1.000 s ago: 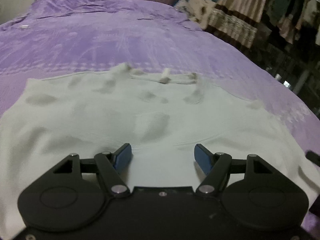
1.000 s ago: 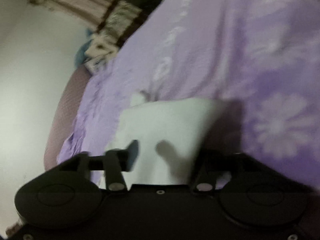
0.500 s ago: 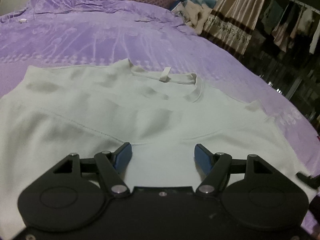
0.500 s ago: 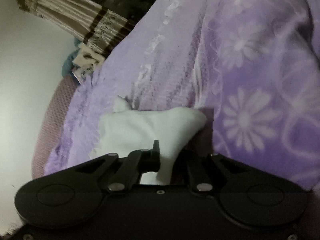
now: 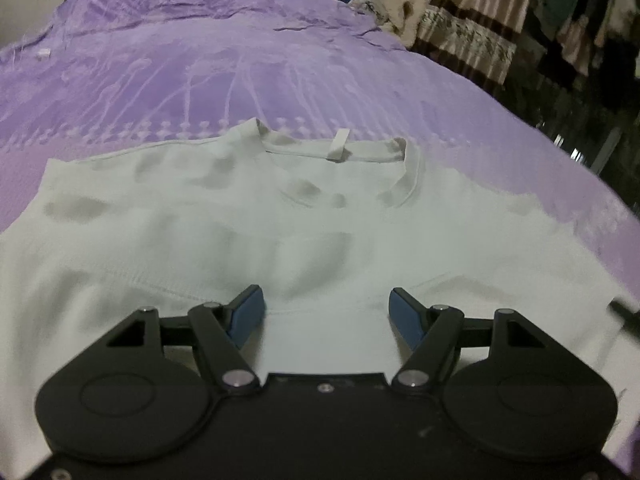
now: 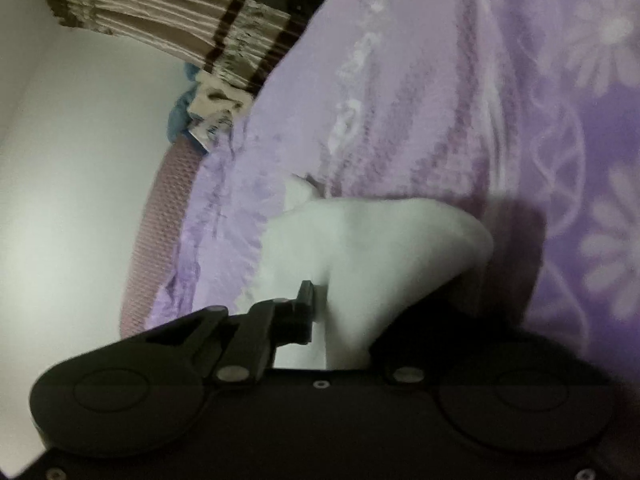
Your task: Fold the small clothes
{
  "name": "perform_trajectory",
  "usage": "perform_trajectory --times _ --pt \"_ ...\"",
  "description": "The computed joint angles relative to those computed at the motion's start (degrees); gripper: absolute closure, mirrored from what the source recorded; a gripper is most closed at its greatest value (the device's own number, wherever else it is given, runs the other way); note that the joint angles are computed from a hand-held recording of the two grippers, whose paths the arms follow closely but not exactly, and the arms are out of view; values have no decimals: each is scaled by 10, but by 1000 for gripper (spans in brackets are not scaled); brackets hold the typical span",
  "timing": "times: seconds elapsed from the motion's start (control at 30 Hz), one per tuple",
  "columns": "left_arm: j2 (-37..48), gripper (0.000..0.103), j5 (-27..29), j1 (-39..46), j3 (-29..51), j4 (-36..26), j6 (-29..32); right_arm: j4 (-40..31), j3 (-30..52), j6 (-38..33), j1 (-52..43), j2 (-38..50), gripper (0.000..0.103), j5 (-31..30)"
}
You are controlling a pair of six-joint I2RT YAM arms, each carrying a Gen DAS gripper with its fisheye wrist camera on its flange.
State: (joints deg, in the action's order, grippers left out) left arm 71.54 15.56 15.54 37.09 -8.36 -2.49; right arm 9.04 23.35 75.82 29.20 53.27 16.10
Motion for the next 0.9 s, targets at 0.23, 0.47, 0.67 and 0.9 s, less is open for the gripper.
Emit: perform_trajectory --times 0.23,0.47,0.67,0.9 --pt "-7 32 -4 1 -17 24 0 -1 74 -184 102 0 96 120" --pt "-74 32 201 211 -59 0 -49 69 194 -350 164 100 99 65" --pt "-6 32 451 500 -61 -60 13 83 261 -401 243 171 99 62" --pt "4 33 433 668 24 -260 149 78 316 -413 309 260 99 40"
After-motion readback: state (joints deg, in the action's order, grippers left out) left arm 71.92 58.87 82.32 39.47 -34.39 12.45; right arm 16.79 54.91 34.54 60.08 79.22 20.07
